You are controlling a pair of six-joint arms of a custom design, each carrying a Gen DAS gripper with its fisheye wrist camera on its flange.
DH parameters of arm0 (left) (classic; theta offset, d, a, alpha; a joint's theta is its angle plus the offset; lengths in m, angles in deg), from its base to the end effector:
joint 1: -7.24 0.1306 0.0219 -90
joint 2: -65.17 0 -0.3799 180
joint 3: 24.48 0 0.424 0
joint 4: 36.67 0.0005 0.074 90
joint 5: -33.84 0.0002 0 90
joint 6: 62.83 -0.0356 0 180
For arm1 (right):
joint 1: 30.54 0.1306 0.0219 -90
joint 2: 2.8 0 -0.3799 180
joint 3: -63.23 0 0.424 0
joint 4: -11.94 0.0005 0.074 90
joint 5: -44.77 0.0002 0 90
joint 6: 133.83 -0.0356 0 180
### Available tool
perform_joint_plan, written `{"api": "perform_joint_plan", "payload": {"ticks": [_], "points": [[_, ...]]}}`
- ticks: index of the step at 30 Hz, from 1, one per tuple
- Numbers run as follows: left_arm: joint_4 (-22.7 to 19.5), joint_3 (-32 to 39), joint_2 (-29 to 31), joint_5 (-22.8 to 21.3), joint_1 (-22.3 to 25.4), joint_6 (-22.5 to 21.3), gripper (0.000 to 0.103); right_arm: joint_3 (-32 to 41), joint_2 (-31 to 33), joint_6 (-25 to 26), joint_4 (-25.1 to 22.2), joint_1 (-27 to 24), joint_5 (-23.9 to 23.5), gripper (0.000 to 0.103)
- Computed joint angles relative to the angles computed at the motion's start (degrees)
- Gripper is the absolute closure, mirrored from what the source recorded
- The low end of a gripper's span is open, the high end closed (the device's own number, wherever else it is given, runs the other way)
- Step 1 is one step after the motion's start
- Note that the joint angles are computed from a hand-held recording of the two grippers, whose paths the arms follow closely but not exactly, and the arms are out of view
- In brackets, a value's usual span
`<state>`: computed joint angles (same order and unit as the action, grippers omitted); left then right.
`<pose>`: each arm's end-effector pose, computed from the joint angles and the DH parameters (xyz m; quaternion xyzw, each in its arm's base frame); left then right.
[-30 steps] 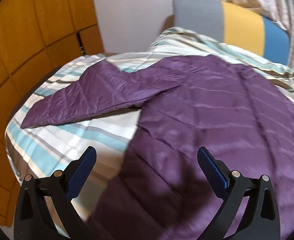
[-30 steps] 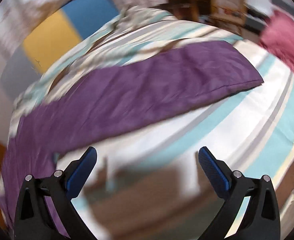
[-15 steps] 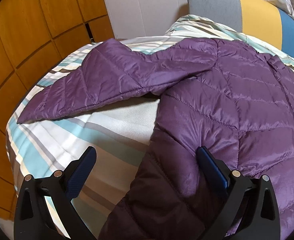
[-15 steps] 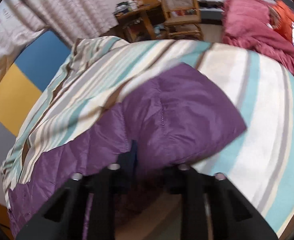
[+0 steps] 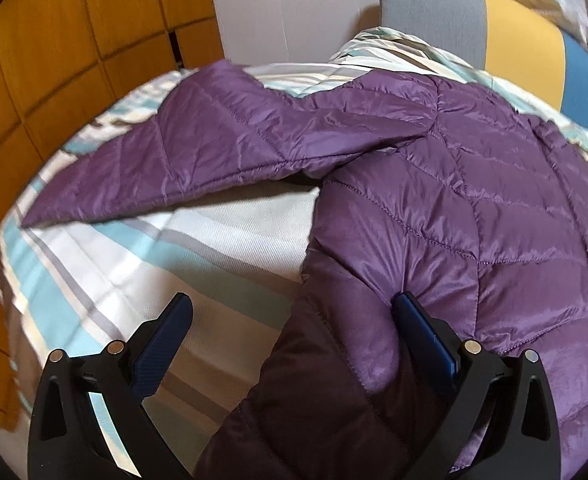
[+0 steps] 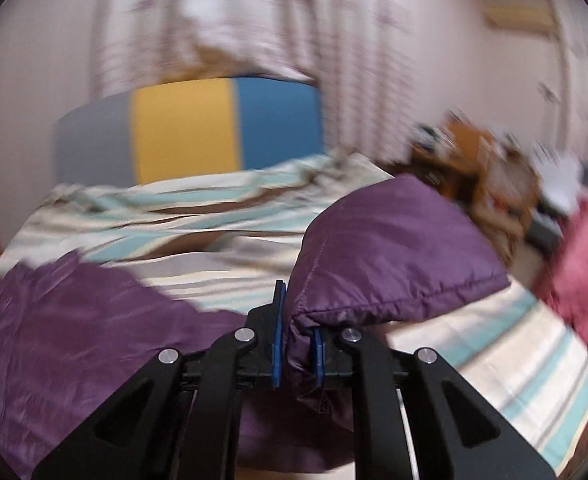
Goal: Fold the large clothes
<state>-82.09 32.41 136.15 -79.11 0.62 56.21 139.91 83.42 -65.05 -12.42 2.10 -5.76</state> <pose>0.3625 -0.0286 0.2944 -0.2351 0.9173 0.1038 0.3041 0.4328 0.2497 0.3826 0.0753 0.8424 -0.0652 0.5296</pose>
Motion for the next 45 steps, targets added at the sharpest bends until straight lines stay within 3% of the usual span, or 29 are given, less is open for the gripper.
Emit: {"api": "perform_joint_plan", "payload": {"ticks": [3,10,15,22,30,32,33,37,42,45], "points": [[1.3,-1.03,-1.18,4.88,2.03,1.37,0.003,2.99,4.47,7.95,3.55,4.68,1.27,0.092],[1.47,-1.34,-1.5,4.25,1.5,1.73,0.003,9.62,14.59,20.61,8.04,11.79,0.2,0.093],[1.69,-1.24,-1.27,4.26,1.59,1.67,0.003,13.28,19.64,26.58,9.26,15.89,-0.63,0.093],[1.69,-1.31,-1.37,4.21,1.59,1.67,0.003,18.06,25.8,33.71,9.97,18.38,-6.43,0.093],[-0.31,0.27,-0.5,0.76,-0.11,1.31,0.003,21.09,29.25,38.81,3.72,18.84,-13.46,0.092],[-1.15,1.44,-0.7,-1.17,-1.56,-0.81,0.003,21.73,29.88,39.92,1.84,18.76,-14.64,0.083],[-1.19,1.93,-0.82,-1.42,-1.98,-1.75,0.003,22.08,30.02,40.1,0.92,18.54,-15.57,0.081],[0.76,4.5,-2.06,-0.68,-3.74,-3.09,0.003,19.49,26.85,34.95,1.12,17.07,-20.88,0.051],[4.33,9.17,2.57,-0.3,-5.82,-4.0,0.003,11.85,19.11,24.07,5.33,14.4,-25.57,0.049],[6.68,12.25,7.76,-1.08,-7.65,-6.05,0.003,7.77,15.4,13.24,7.69,11.69,-26.47,0.049]]}}
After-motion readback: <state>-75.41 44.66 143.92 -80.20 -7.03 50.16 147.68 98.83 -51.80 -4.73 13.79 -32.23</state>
